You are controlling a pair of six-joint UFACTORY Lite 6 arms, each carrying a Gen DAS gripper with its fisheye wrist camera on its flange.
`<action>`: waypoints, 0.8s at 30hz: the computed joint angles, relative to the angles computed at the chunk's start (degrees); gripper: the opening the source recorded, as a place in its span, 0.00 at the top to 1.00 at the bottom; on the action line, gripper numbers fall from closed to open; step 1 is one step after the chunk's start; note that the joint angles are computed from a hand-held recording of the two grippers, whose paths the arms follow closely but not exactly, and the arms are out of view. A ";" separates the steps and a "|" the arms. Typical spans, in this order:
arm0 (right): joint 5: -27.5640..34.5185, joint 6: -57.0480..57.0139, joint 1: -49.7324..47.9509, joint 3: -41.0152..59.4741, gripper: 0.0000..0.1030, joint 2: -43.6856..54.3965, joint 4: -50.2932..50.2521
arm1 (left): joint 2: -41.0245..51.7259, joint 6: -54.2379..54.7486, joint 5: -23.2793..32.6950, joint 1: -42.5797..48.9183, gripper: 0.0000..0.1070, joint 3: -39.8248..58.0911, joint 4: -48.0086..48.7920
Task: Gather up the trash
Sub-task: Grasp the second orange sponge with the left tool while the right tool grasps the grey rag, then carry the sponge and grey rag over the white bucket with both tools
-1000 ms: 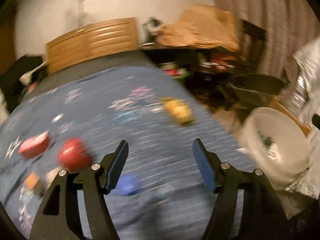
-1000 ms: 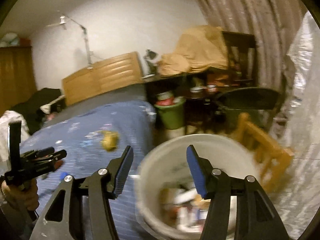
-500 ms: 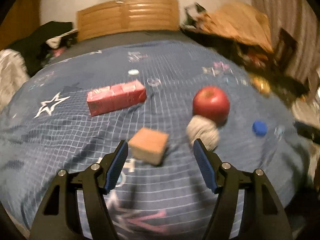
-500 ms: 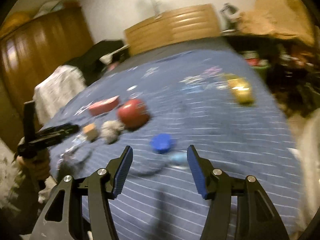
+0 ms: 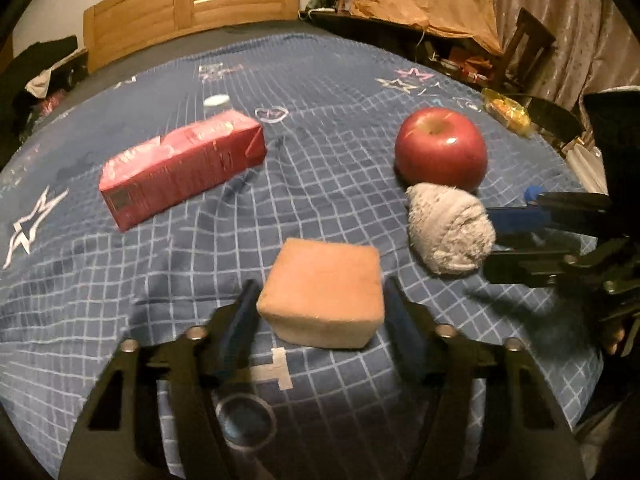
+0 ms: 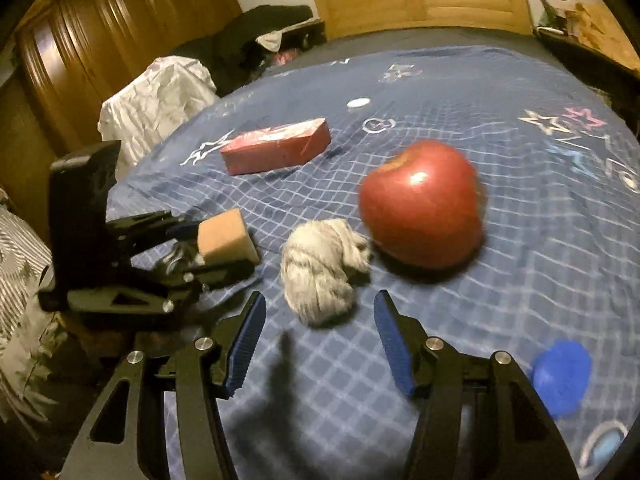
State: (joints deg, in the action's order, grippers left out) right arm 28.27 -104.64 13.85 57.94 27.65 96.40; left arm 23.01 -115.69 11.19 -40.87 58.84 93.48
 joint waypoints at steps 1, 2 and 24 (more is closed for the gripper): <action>-0.12 0.41 0.58 1.39 0.57 1.60 -0.16 | 0.02 -0.53 0.04 0.21 0.60 -0.10 0.32; -0.26 0.93 0.97 2.27 0.72 2.71 -0.74 | -0.59 -2.58 0.24 0.14 0.61 -0.85 2.13; 17.29 -4.82 -37.73 -44.41 0.74 -57.48 -21.12 | 6.00 1.15 39.56 -31.38 0.64 20.46 -28.21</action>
